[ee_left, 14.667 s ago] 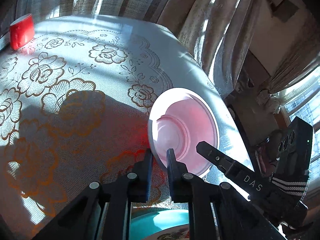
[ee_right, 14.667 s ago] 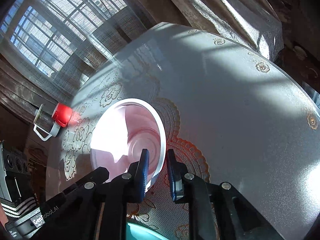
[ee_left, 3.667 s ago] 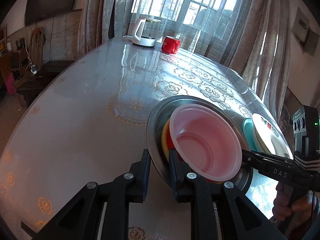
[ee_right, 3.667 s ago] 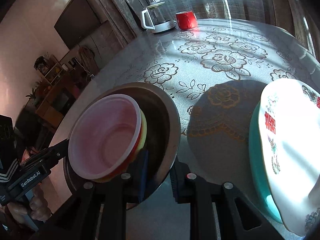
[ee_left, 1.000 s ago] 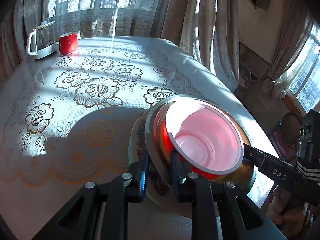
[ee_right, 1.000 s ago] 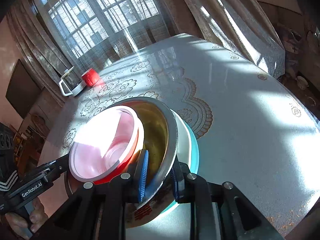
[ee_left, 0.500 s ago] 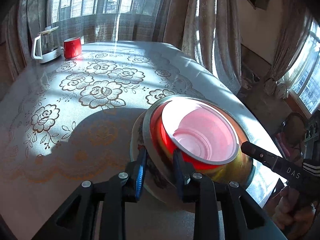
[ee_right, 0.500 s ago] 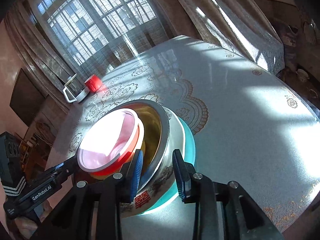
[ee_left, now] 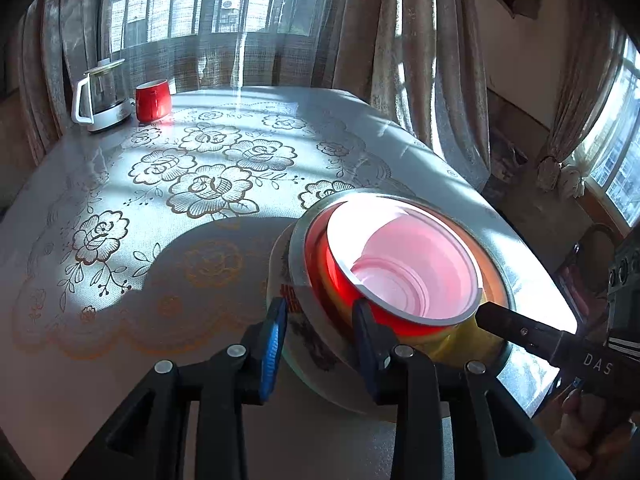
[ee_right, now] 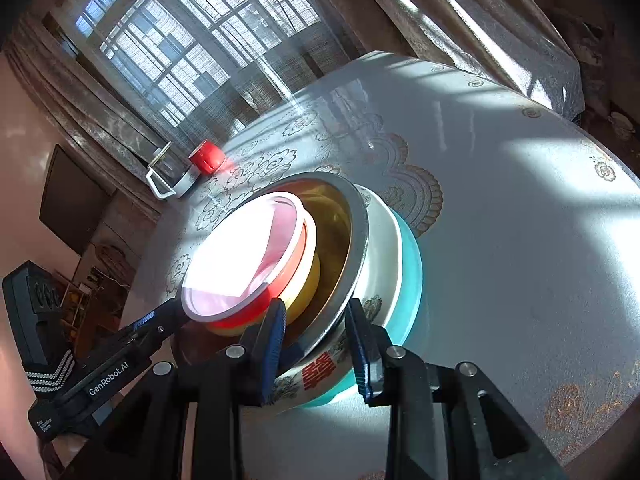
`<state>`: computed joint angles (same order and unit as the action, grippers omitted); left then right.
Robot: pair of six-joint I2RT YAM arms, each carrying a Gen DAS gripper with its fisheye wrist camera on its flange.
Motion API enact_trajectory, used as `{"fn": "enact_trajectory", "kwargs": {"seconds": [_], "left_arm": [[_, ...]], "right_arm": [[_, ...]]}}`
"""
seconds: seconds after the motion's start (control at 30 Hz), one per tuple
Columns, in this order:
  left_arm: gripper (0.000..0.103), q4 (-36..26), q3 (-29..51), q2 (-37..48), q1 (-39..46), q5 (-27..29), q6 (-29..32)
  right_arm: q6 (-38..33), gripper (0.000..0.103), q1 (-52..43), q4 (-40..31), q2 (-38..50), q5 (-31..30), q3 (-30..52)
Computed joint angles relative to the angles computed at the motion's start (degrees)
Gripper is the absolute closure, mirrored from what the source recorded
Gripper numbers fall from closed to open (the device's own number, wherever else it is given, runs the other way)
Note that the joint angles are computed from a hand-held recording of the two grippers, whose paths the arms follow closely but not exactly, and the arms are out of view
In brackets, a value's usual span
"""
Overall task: Organize plates and bowls
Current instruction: 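Lower the steel bowl onto the plates and open the left gripper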
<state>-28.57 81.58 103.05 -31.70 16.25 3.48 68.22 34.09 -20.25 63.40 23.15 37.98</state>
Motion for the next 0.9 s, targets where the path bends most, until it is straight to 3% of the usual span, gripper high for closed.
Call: {"fn": "enact_trajectory", "kwargs": {"seconds": [0.33, 0.67, 0.9], "left_arm": [[0.066, 0.25, -1.46, -0.66, 0.03, -0.33, 0.1], [0.066, 0.93, -2.98, -2.21, 1.61, 1.49, -0.21], [0.067, 2.99, -5.54, -4.58, 1.3, -0.06, 0.11]], "right_arm": [[-1.12, 0.072, 1.5, 0.76, 4.4, -0.3, 1.87], [-0.47, 0.072, 1.19, 0.8, 2.01, -1.7, 0.72], [2.38, 0.072, 4.92, -5.33, -0.05, 5.46, 2.25]]}}
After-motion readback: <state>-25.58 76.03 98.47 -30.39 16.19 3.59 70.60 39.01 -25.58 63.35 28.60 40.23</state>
